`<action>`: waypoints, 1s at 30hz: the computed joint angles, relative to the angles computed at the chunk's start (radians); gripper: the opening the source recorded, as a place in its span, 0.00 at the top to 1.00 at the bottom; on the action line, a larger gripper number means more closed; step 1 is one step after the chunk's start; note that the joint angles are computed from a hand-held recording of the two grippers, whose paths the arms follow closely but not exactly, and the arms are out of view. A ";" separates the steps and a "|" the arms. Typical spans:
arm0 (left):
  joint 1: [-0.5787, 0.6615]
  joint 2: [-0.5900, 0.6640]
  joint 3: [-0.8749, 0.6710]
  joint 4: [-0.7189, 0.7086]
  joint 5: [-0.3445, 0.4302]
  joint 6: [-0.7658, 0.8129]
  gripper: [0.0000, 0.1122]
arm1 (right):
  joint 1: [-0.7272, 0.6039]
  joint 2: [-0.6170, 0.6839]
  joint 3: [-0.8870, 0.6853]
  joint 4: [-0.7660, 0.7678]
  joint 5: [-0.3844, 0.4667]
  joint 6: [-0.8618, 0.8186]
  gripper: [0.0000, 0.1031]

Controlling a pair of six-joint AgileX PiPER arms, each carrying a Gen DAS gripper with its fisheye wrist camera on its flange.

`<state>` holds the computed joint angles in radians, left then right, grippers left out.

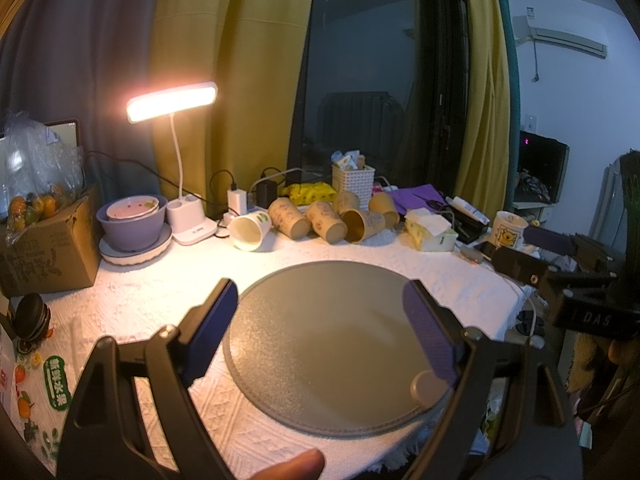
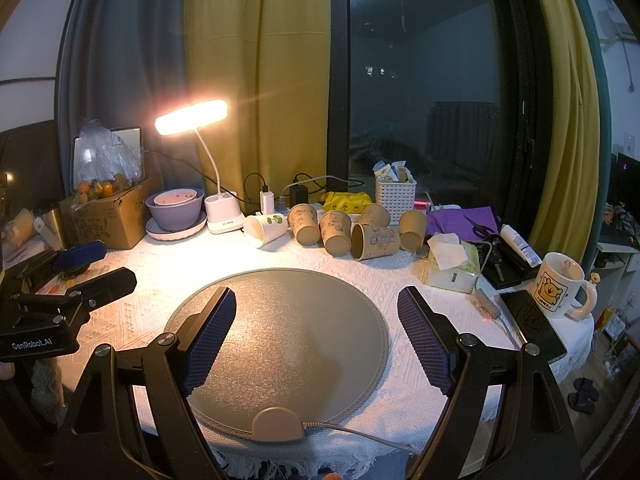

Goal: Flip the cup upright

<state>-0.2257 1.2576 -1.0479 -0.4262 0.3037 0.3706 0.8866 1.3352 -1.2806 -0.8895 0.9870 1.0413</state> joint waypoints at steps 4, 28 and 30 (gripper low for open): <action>0.002 0.001 -0.002 -0.003 0.002 0.004 0.24 | -0.001 -0.001 0.001 0.000 0.001 -0.001 0.17; 0.048 0.173 -0.049 -0.167 0.031 0.154 0.24 | -0.154 0.081 -0.013 0.139 -0.124 -0.122 0.17; 0.038 0.206 -0.083 -0.132 0.043 0.130 0.24 | -0.187 0.089 -0.010 0.161 -0.147 -0.138 0.17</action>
<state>-0.1875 1.4636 -1.1311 -0.5587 0.3468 0.5004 0.7001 1.4237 -1.2903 -0.7289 0.8403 0.9034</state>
